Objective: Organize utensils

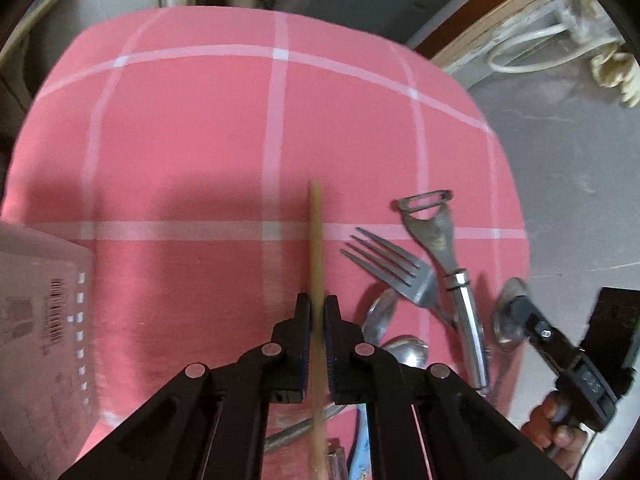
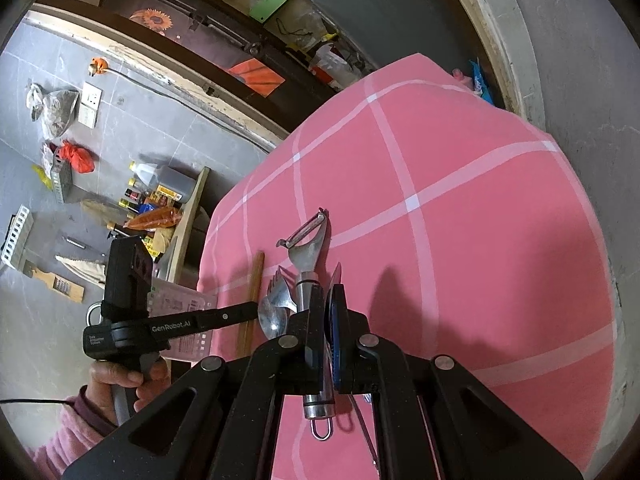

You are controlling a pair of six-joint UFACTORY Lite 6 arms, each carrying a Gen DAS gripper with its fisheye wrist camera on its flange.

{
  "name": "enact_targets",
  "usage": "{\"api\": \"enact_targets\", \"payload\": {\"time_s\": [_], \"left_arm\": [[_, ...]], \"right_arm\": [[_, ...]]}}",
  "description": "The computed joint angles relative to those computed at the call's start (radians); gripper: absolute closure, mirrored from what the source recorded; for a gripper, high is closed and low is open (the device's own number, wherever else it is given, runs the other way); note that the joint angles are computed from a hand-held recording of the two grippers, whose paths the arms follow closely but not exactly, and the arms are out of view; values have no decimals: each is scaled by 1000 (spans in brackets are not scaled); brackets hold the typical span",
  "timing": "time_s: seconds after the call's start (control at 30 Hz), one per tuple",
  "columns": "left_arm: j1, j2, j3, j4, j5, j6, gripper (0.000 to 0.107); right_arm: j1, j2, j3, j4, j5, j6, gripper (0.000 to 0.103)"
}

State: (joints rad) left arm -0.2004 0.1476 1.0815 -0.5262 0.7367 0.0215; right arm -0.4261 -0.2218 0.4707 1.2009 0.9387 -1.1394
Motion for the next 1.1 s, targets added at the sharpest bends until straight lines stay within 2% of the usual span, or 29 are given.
{"api": "enact_targets", "payload": {"time_s": [0.2,0.33,0.53,0.57,0.7,0.8,0.9,1.1], "left_arm": [[50,-165,-215,-343,-55,262,101],[39,-345,-315,-384,-78,278,101],[30,-507,-283,-234,-97,135,101],[69,-531,-268,-233,-67,151,101],[94,-585,-191,-170,-47,103,101],[108,-597,-96,-94,-22,45,101],[137,-594,1,-27,12,6,101],[310,-595,169,1,109,40,101]], "right_arm": [[4,-21,-15,-3,13,-9,100],[-28,-106,-40,-2,67,-21,100],[-19,-284,4,-14,128,50,100],[-14,-303,22,-11,136,66,100],[-1,-328,106,37,191,108,100],[52,-331,162,97,192,143,100],[133,-325,206,179,160,164,100],[373,-315,261,367,-5,150,100]]}}
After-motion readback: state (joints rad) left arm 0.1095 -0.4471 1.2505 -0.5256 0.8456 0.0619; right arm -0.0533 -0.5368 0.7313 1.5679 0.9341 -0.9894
